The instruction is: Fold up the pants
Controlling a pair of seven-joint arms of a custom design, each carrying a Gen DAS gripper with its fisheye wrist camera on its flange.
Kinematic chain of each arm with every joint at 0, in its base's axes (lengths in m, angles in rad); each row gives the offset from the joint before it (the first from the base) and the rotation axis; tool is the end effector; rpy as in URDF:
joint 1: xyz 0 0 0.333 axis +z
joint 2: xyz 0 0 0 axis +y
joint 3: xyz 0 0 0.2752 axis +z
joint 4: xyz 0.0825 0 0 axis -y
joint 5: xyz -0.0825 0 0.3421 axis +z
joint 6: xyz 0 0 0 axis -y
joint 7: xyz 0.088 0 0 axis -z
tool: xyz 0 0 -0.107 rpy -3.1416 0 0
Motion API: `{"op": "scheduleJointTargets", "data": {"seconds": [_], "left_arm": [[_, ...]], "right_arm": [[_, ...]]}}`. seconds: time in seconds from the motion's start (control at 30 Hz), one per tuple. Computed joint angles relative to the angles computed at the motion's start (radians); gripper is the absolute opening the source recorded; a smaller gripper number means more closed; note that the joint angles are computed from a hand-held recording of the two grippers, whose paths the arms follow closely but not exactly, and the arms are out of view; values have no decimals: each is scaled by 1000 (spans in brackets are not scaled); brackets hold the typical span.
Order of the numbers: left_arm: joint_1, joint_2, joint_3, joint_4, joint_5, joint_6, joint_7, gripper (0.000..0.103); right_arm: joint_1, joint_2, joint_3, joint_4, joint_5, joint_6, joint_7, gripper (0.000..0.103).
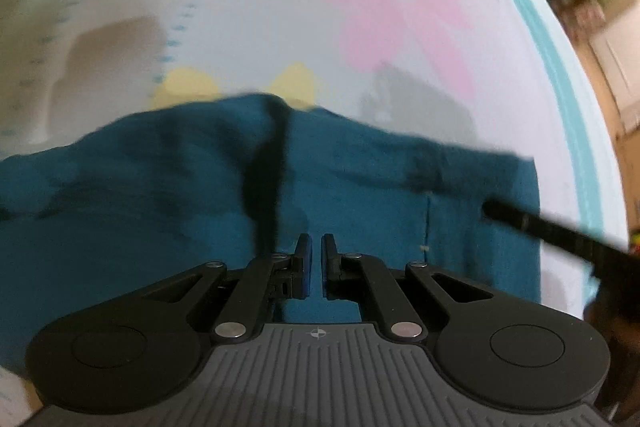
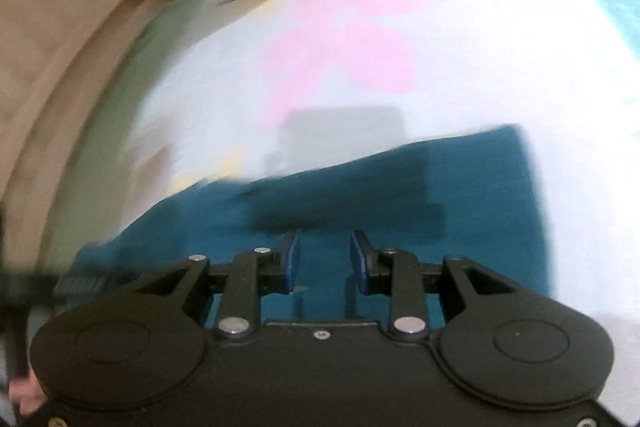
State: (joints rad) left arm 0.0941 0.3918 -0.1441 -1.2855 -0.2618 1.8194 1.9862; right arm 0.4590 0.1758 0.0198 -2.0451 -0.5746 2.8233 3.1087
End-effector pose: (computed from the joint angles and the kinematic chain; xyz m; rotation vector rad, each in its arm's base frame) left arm 0.6312 -0.0361 0.5140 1.6745 -2.5379 0.5212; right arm 0.5023 0.2910 0.4035 -1.1980 2.1831 -0.2530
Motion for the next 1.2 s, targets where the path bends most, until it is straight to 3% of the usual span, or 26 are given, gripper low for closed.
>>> {"op": "scheduleJointTargets", "data": {"seconds": [0.2,0.27,0.4,0.6,0.73,1.2], "left_arm": [[-47,-16,-1,-68,78,90,26,5],[-58,6,2,-55,101,82,13,5],[-58,6,1,-77,112,101,12,5],[-70,-43,0,-170,141,192,54,5],[-83,-79,0,-230,170,244,81,5],[-106,-135,1,-317,196,311,88,5]], "right_arm": [[2,38,-45,15,-95,-76,116,37],[8,56,-52,27,-135,-81,161,25],[23,48,-70,-6,-257,-48,257,24],[3,17,-18,2,-261,-132,176,25],[-1,13,-9,3,-270,-141,168,26],[0,5,18,11,-271,-191,132,28]]}}
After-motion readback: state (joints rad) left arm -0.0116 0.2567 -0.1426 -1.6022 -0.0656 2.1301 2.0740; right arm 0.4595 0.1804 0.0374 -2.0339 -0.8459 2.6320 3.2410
